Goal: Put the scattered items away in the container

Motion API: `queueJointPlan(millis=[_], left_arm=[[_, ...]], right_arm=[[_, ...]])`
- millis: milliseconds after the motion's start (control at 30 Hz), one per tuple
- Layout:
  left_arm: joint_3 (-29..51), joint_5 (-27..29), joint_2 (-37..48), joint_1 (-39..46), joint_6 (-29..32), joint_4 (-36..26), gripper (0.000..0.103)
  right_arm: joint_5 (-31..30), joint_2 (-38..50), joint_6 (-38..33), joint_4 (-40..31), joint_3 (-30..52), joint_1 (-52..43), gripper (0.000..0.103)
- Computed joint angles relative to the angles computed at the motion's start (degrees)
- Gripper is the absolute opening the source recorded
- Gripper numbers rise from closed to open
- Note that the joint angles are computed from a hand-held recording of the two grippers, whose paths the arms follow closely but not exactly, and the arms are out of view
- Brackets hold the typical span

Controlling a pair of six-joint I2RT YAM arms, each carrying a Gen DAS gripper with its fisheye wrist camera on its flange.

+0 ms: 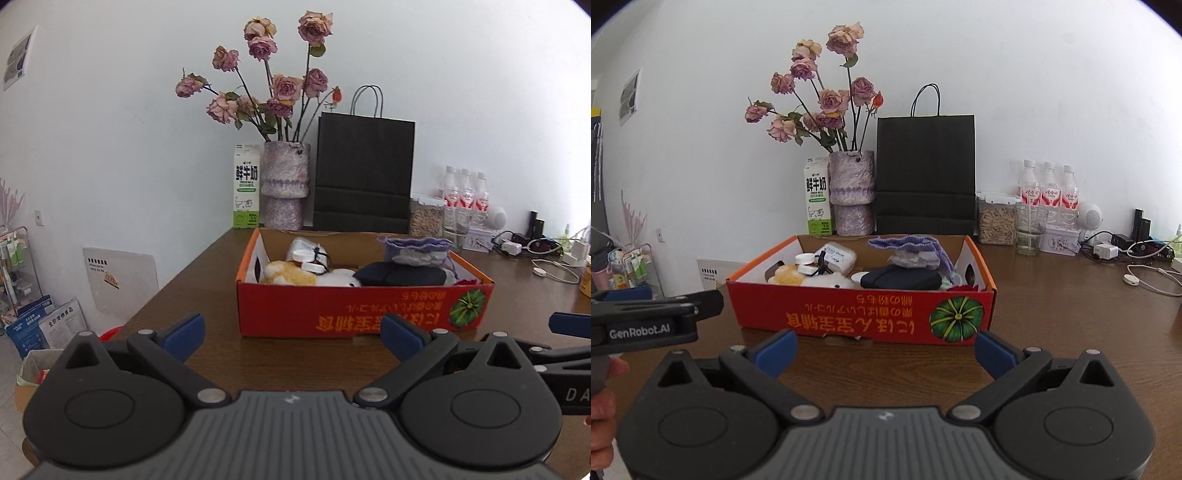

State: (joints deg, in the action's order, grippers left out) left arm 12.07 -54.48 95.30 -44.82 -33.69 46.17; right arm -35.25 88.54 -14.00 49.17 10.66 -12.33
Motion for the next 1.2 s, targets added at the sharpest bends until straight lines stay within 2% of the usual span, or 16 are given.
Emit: queueJointPlan(millis=[133, 267, 467, 600, 1200], left_arm=[[-0.2, -3.8, -2.8, -7.0, -7.8, -9.0, 0.103], [0.6, -6.7, -3.1, -12.1, -12.8, -16.3, 0.103], [1.8, -9.6, -6.0, -14.9, -19.8, -26.0, 0.103], [2.0, -10.1, -6.3, -15.1, -20.7, -27.3, 0.103], [2.8, -7.7, -5.5, -12.9, -23.5, -30.1, 0.103]], right_arm=[[-3.8, -6.8, -2.9, -5.5, -3.8, -4.1, 0.103], [-6.2, -12.2, -7.4, -11.4, -6.0, -7.8, 0.103], [-8.1, -18.7, -10.1, -19.9, -6.5, -11.2, 0.103], [-8.1, -20.4, -9.8, -21.0, -6.4, -11.3, 0.103], [-4.4, -17.0, -8.6, -20.2, -5.0, -8.4, 0.103]])
